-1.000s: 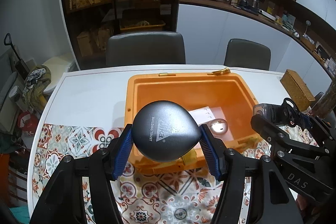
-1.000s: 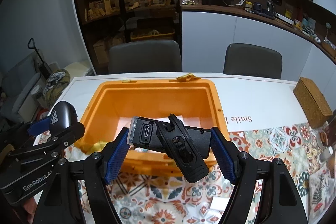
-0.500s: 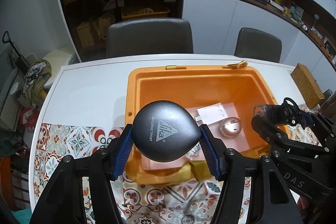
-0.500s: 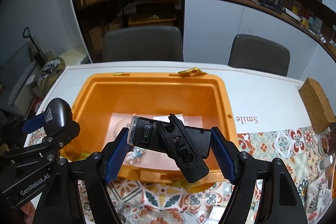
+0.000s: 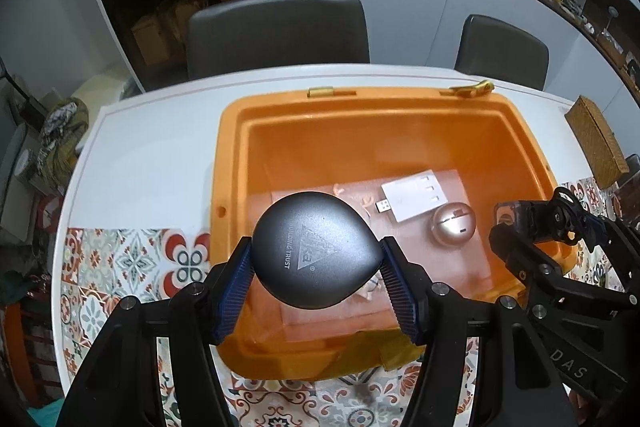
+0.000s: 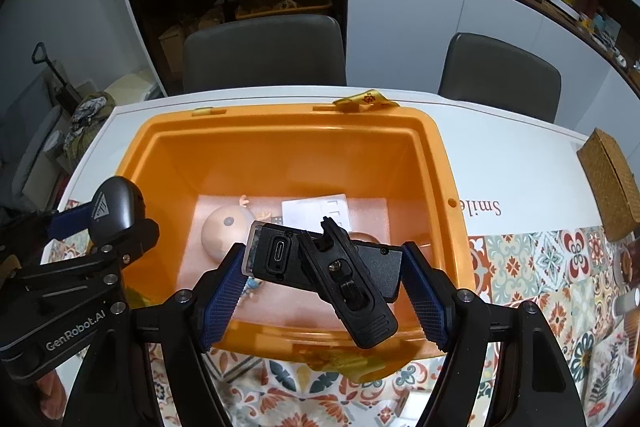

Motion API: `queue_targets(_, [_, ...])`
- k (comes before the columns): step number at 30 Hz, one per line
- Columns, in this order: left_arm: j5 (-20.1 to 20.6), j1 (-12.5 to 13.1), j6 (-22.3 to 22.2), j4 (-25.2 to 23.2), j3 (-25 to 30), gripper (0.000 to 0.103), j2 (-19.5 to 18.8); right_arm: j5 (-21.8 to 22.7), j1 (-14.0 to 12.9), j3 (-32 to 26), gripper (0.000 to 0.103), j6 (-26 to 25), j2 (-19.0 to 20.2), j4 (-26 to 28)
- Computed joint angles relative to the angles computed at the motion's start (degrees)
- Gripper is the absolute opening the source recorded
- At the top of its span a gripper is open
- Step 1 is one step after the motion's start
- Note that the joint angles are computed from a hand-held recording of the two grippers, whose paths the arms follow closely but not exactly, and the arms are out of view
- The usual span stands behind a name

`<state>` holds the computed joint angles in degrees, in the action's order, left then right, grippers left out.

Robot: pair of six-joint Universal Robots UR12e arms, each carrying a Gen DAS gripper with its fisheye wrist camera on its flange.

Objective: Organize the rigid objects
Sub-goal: 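Open both tools to drop the speaker and mount into the crate, then withdraw both tools from the crate toward the white charger plug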

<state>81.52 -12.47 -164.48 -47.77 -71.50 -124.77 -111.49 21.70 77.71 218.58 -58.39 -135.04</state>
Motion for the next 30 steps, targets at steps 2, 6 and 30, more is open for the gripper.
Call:
queue_targets(2, [0.09,-0.01,-0.08,-1.12,0.32,0.062,-0.22,0.21,-0.11,-0.05,0.076,0.12,0.08,0.16])
queue_targets(6, [1.24,-0.12,-0.37,-0.97,0.08,0.063,-0.29,-0.14,-0.06,-0.15,0.076,0.04,0.18,0.65])
queue_targets(30, [5.75,0.91,-3.69,5.24,-5.53,0.081,3.51,-1.32,0.76,-1.23,0.085,2.16,0.69,2.89])
